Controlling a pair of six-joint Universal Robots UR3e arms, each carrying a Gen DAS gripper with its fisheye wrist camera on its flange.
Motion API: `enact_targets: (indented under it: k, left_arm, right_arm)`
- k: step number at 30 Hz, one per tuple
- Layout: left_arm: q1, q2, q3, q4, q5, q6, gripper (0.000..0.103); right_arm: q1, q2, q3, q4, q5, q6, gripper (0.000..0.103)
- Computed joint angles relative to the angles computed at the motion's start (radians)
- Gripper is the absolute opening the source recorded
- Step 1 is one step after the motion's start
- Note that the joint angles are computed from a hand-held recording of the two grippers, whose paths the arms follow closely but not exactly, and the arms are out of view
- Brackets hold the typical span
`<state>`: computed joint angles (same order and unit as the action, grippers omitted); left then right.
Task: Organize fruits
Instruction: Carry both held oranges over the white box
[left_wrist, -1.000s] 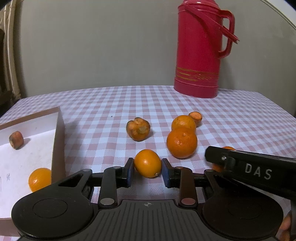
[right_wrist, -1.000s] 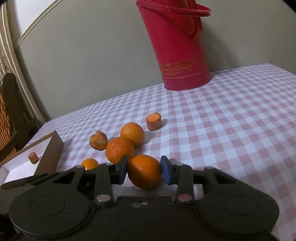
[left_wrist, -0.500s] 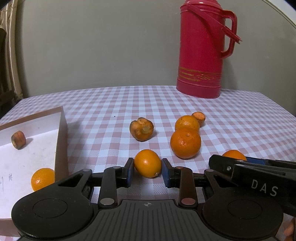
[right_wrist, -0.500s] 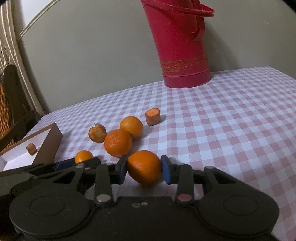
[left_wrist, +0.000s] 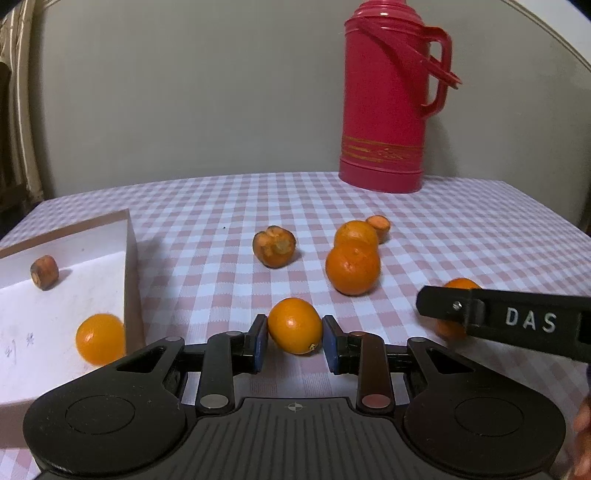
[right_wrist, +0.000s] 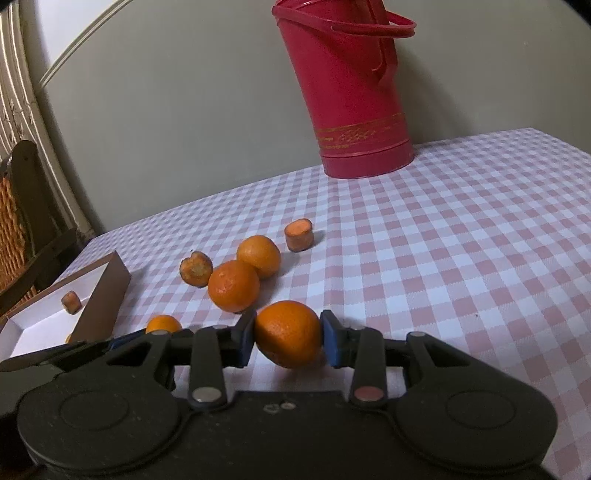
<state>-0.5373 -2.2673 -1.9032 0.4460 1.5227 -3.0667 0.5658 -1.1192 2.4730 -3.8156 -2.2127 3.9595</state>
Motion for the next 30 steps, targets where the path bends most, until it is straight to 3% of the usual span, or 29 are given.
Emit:
enact_targets:
  k: [14,30]
  left_arm:
    - [0.06,0.126,-0.231,0.117,-0.035,0.031,0.032]
    - [0.197,0.263,-0.45,0.219,-0.14,0.075,0.032]
  right_arm:
    - [0.119,-0.023,-0.075,0.133,-0.04,0.0,0.029]
    - [0.191,-0.012,-0.186,0.205,-0.025,-0.033,0.029]
